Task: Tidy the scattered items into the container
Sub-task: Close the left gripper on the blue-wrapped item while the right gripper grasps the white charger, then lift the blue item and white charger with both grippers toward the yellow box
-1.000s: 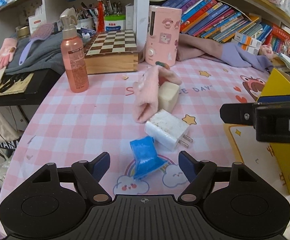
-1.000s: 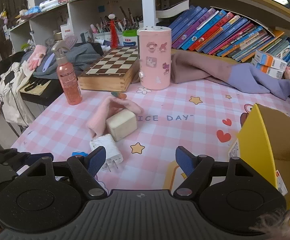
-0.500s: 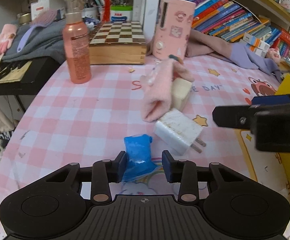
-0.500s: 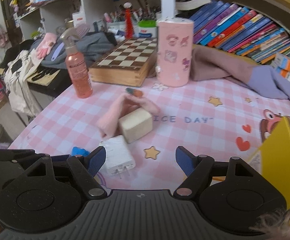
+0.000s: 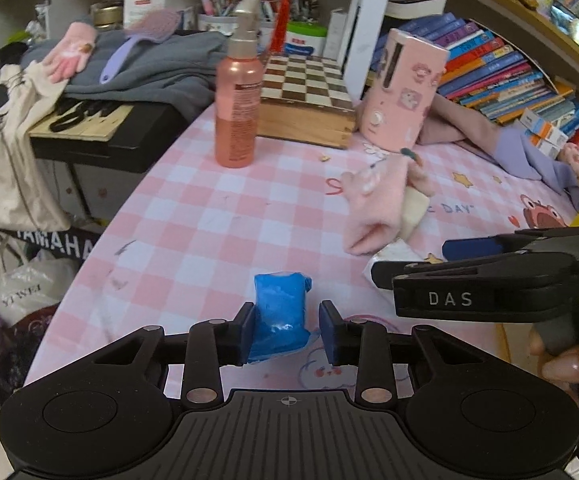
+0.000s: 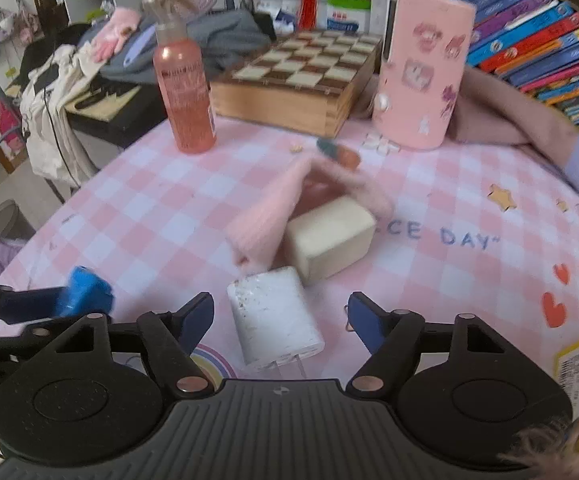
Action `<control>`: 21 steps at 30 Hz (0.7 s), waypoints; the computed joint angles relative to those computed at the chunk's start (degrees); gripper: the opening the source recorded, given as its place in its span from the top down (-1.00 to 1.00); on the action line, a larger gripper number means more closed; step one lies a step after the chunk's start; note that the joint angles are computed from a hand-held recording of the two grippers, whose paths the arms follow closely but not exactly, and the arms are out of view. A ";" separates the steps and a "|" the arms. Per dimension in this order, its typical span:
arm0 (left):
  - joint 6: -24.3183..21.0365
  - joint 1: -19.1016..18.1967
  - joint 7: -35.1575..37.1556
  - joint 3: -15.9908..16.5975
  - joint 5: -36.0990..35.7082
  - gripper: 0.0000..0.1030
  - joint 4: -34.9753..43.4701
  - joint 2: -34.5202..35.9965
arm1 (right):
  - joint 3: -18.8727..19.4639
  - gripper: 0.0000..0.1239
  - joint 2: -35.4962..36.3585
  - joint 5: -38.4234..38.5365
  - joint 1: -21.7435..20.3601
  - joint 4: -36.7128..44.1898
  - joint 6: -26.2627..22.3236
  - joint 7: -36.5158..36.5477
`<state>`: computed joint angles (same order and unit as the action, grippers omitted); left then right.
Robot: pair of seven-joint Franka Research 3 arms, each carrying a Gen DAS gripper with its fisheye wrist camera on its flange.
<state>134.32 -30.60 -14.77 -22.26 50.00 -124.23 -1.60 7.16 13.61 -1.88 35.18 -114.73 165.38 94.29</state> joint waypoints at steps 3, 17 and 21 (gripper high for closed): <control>-0.45 0.13 0.06 0.04 -0.99 0.38 -0.81 -0.94 | 0.39 -0.05 1.24 0.36 -0.20 1.41 -2.23 -1.31; 1.06 0.70 2.33 -0.25 1.63 0.39 0.61 -0.99 | 0.22 0.33 -0.98 1.73 -0.40 -1.39 0.49 -3.14; 1.45 0.35 2.10 -0.51 3.38 0.39 1.24 -0.93 | -0.19 0.33 -3.82 0.85 -0.53 -4.00 2.71 -1.19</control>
